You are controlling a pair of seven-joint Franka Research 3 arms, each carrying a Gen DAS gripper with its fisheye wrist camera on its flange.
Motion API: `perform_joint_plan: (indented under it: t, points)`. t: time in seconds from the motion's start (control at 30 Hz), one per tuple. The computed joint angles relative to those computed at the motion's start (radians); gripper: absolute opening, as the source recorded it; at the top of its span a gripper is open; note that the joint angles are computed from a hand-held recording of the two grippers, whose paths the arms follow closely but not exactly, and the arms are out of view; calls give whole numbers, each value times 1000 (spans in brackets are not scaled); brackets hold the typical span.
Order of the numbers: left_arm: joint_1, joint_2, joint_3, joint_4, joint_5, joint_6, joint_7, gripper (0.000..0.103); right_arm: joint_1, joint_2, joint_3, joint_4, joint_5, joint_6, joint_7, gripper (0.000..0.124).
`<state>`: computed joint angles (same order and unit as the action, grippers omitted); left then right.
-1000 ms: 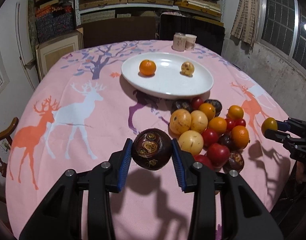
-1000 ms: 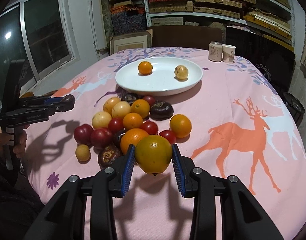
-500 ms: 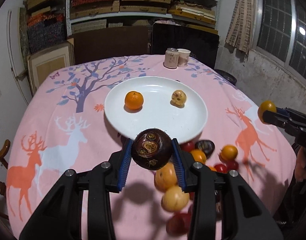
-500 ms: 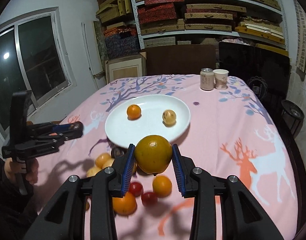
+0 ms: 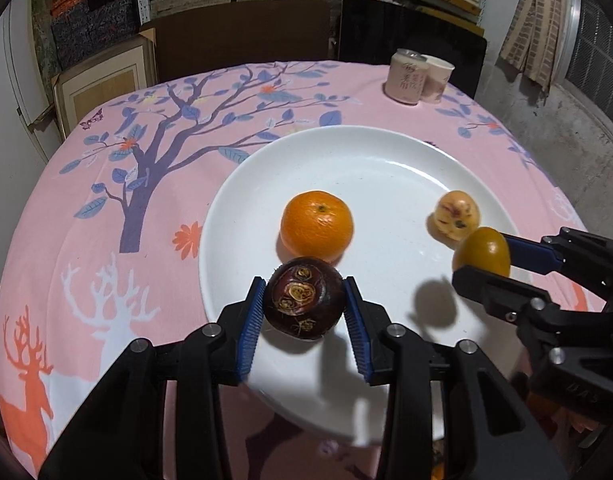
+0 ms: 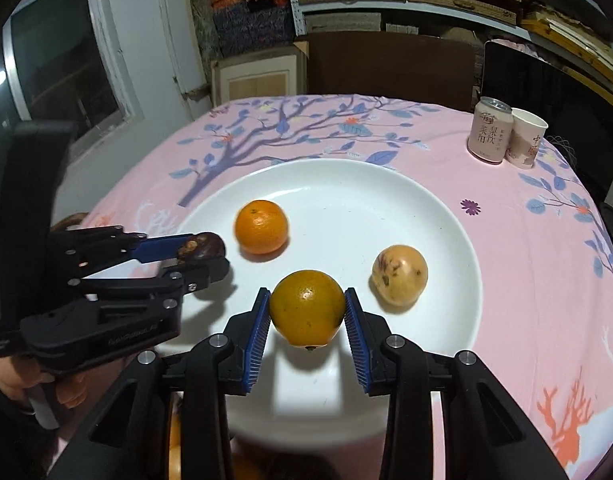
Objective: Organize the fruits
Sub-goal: 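Place the mangosteen and yellow orange on the plate, opening both tools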
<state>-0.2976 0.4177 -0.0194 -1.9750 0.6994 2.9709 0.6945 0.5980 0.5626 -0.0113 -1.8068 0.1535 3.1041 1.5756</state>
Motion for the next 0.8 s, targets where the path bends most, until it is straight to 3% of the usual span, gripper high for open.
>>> perform_joint_plan:
  t: [0.1,0.17,0.23,0.3,0.4,0.47,0.5,0.6,0.8]
  points:
    - [-5,9,13,8,5,4,-11,42,57,6,-64,1,-19,25,20,38]
    - [-30,-9,47,-14,41,33,-60,56,76,-20,-85,-40,-21,69,26,42]
    - [-67,-33,93,-39,104,62,-132,65,132,-45,-148,-83,-14,116,37,48]
    - [-98,-59,126,-56,174,64,-207,67,189,-71,-209,-120,3,137,38,49]
    - [-84,-126,119,-128,248,110,-290,67,164,-156,-164,-227,35,185,-1,49]
    - [-95,-189,126,-195,335,119,-360,67,221,-217,-207,-319,69,216,-26,50]
    - [-99,-224,124,-233,380,114,-389,67,218,-255,-196,-378,81,242,-37,50]
    - [-102,-327,112,-351,540,126,-511,67,82,-361,-42,-557,54,339,-14,56]
    - [-75,-484,2,-547,739,79,-683,67,38,-442,58,-781,126,479,-5,57]
